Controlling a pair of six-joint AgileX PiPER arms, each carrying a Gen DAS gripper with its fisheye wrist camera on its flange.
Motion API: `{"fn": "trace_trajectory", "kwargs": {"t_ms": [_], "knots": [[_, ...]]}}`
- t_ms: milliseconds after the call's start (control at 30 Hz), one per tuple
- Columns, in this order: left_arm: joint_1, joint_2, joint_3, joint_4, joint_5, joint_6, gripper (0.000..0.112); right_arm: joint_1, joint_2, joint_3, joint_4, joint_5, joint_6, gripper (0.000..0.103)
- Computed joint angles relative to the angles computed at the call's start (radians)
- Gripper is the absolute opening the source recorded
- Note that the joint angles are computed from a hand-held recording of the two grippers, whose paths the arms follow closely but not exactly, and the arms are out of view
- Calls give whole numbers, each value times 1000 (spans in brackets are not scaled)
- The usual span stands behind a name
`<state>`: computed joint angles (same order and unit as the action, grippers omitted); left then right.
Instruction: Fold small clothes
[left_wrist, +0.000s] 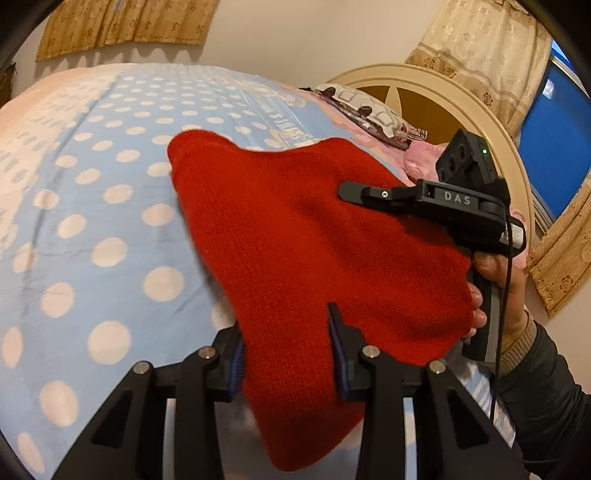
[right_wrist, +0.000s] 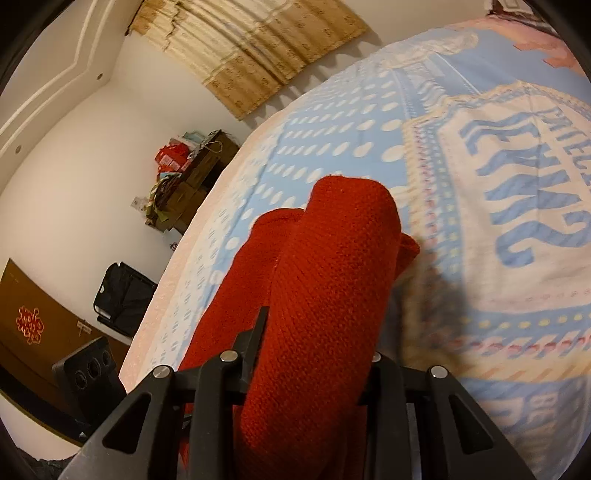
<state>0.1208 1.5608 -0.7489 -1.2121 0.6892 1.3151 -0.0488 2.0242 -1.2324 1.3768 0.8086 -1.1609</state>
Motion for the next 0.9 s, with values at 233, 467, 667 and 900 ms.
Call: {"fn": "trace_trajectory", "kwargs": {"t_ms": [233, 467, 667, 900], "knots": [[129, -114, 67, 53, 55, 3, 38, 92, -39, 34, 42, -29, -3, 30], [314, -210, 121, 106, 139, 30, 38, 219, -43, 2, 57, -53, 33, 30], [518, -260, 139, 145, 238, 64, 38, 353, -18, -80, 38, -83, 103, 30], [710, -283, 141, 190, 307, 105, 38, 493, 33, -198, -16, -117, 208, 30]]}}
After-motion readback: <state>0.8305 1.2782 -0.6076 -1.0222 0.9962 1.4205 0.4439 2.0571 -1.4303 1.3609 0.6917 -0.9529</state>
